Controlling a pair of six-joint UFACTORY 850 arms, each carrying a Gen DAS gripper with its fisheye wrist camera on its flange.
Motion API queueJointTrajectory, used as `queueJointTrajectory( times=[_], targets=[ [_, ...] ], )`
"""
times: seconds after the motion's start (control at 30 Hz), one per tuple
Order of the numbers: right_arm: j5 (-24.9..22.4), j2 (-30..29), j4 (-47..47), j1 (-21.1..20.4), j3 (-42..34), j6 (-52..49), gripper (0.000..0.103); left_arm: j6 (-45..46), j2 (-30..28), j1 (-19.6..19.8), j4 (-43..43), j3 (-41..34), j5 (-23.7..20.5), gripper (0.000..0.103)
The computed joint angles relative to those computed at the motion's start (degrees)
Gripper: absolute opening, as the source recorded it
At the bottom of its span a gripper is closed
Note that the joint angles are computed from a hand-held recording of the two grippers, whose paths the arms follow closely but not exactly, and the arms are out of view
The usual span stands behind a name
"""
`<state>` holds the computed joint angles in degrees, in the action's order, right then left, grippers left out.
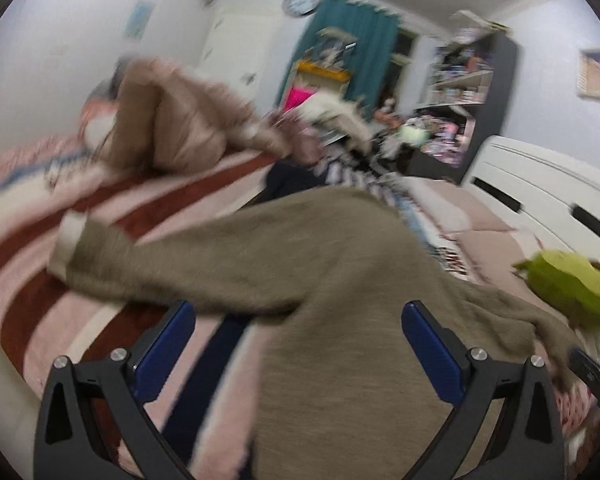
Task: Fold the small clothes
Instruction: 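Grasp the white-cuffed sweater sleeve with the left gripper and lift it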
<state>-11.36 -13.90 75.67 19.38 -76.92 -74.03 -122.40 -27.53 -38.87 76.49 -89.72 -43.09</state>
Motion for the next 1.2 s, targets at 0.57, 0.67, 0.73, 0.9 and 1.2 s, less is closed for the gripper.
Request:
queueJointTrajectory(
  times=[0.57, 0.67, 0.73, 0.9, 1.2],
  targets=[
    [-0.54, -7.85, -31.9, -1.52, -8.67, 35.44, 0.041, -29.04, -2.46, 17.55, 6.27, 8.32, 25.42, 0.021],
    [-1.58, -8.37, -29.09, -1.82, -8.99, 33.01, 0.041, -34.79, -0.89, 18.45, 13.35, 9.44, 27.89, 0.01],
    [-2.09, -8.45, -27.2, -2.06, -9.03, 31.4, 0.041, -28.43, 0.21, 16.48, 10.55, 9.04, 20.86, 0.009],
    [-2.47, -7.46, -18.24, -2.73, -7.71, 23.41, 0.041, -17.82, 2.14, 12.71, 9.79, 5.24, 7.64, 0.008],
    [-3.81, -3.04, 4.34, -5.13, -2.12, 2.41, 0.041, -0.55, -1.63, 5.86, 18.2, -7.98, 4.2, 0.008]
  ],
)
